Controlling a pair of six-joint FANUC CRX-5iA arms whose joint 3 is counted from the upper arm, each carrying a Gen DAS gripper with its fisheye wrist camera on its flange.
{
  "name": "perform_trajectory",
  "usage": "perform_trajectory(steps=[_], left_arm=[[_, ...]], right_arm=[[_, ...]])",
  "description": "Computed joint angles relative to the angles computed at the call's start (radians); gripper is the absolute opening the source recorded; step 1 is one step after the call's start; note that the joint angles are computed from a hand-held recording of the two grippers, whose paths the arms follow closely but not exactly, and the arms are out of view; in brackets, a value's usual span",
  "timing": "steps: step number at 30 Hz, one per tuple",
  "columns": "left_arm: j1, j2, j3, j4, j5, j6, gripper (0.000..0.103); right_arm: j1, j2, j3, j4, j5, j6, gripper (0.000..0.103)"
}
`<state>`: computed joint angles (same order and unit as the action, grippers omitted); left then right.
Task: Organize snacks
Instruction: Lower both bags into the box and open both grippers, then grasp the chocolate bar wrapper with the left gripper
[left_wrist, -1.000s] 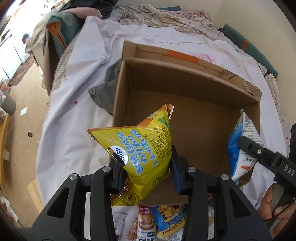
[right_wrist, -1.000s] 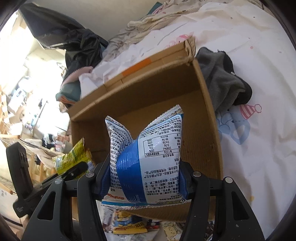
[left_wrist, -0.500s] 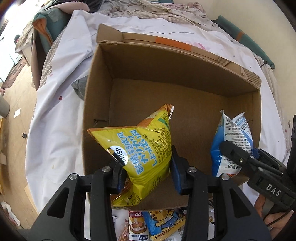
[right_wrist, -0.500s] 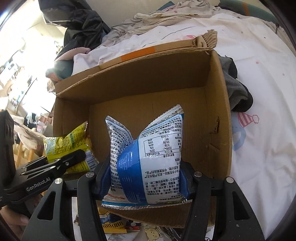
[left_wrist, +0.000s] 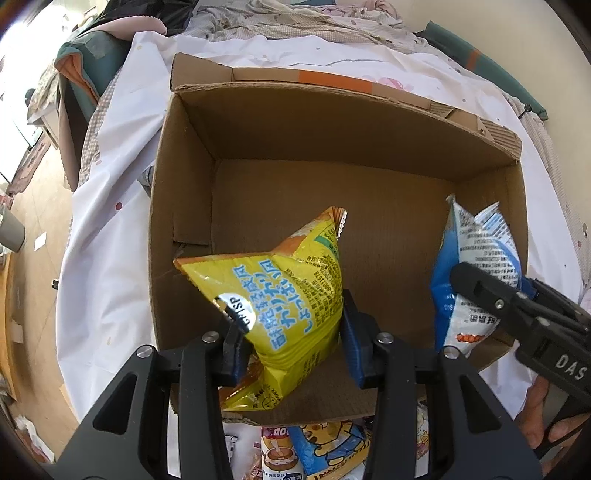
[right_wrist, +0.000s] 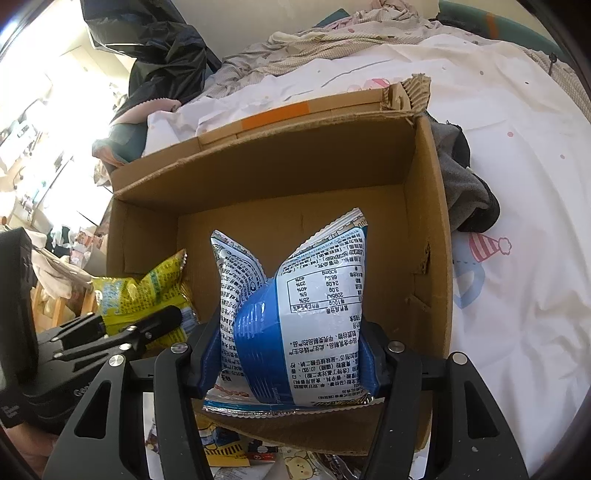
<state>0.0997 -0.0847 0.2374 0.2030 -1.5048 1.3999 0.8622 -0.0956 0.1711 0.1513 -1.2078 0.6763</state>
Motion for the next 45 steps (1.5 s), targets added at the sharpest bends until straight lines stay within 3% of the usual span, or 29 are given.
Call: perform_trajectory(steps=[2,5,7,18,28,32,45], left_arm=[[0.01,-0.002,-0.004,0.022,-0.004,-0.005,0.064],[0.008,-0.026,-0.015,0.014,0.029,-0.007,0.087],[0.007,-0.037,-0.021,0.02,0.041,-0.021,0.092],[0.033,-0.091,-0.05,0.039,0.094,-0.046,0.092],[0.056,-0.135,-0.034,0.0,0.072,-0.044,0.092],[0.096,-0.169,-0.049,0.006,0.068,-0.046,0.101],[0.235,-0.265,-0.109,0.044,-0.014,-0.116,0.101]], right_arm=[[-0.001,-0.017,-0.016,-0.001,0.024,-0.005,0.075],[0.003,-0.027,-0.025,0.013,0.048,-0.015,0.089],[0.007,-0.032,-0.03,0.027,0.058,-0.028,0.094],[0.063,-0.072,-0.063,0.195,0.054,-0.133,0.096],[0.128,-0.106,-0.07,0.24,0.007,-0.168,0.096],[0.162,-0.124,-0.067,0.251,-0.02,-0.176,0.096],[0.266,-0.188,-0.105,0.283,-0.1,-0.268,0.096]])
